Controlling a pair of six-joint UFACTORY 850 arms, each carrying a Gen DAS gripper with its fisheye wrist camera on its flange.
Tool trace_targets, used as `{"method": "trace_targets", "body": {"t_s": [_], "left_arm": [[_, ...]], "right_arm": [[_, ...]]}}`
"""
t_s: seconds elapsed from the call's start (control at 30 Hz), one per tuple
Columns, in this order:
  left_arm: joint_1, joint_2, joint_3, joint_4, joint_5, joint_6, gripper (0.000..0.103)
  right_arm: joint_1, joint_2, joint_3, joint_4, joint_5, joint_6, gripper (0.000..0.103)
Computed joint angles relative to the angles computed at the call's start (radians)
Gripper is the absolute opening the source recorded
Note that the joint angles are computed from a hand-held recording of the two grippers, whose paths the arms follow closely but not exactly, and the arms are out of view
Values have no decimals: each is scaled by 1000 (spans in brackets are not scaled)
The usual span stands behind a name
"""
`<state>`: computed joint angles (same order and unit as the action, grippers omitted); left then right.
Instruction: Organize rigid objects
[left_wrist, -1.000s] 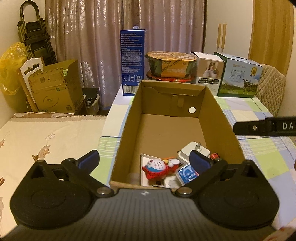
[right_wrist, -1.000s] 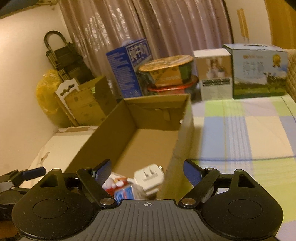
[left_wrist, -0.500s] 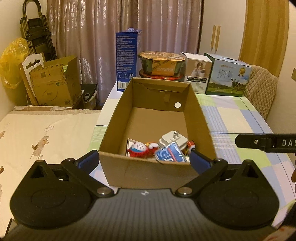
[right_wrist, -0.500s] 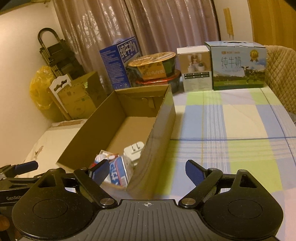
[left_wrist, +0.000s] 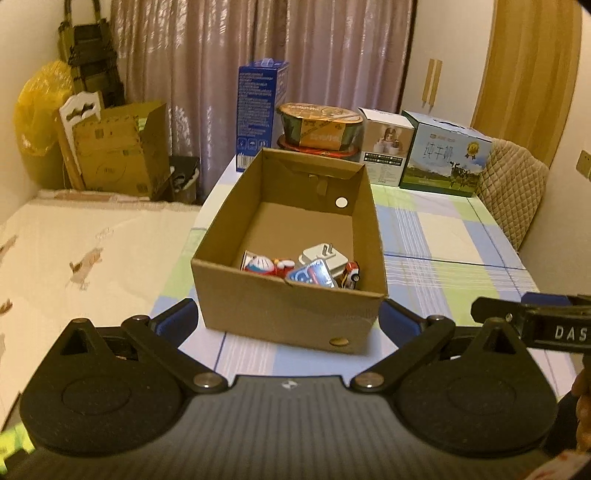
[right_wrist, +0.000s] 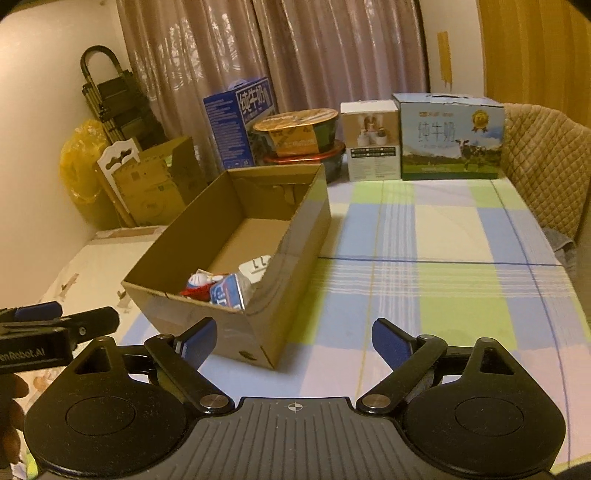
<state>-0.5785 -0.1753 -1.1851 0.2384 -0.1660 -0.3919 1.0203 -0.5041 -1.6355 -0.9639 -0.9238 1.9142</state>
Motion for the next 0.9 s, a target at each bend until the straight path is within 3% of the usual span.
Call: {"method": "trace_targets", "body": {"t_s": [0.17, 0.33, 0.57, 0.9], "left_arm": [[2, 24, 26, -107, -16, 92, 102], [-10, 40, 48, 28, -34, -16, 102], [-10, 52, 64, -31, -32, 47, 102], [-16, 53, 74, 61, -32, -24, 102]], "right_arm": [[21, 5, 8, 20, -15, -1, 88], [31, -3, 3, 40, -37, 12, 89], [40, -23, -24, 59, -51, -6, 89], [37, -44, -50, 103, -57, -44, 89]]}}
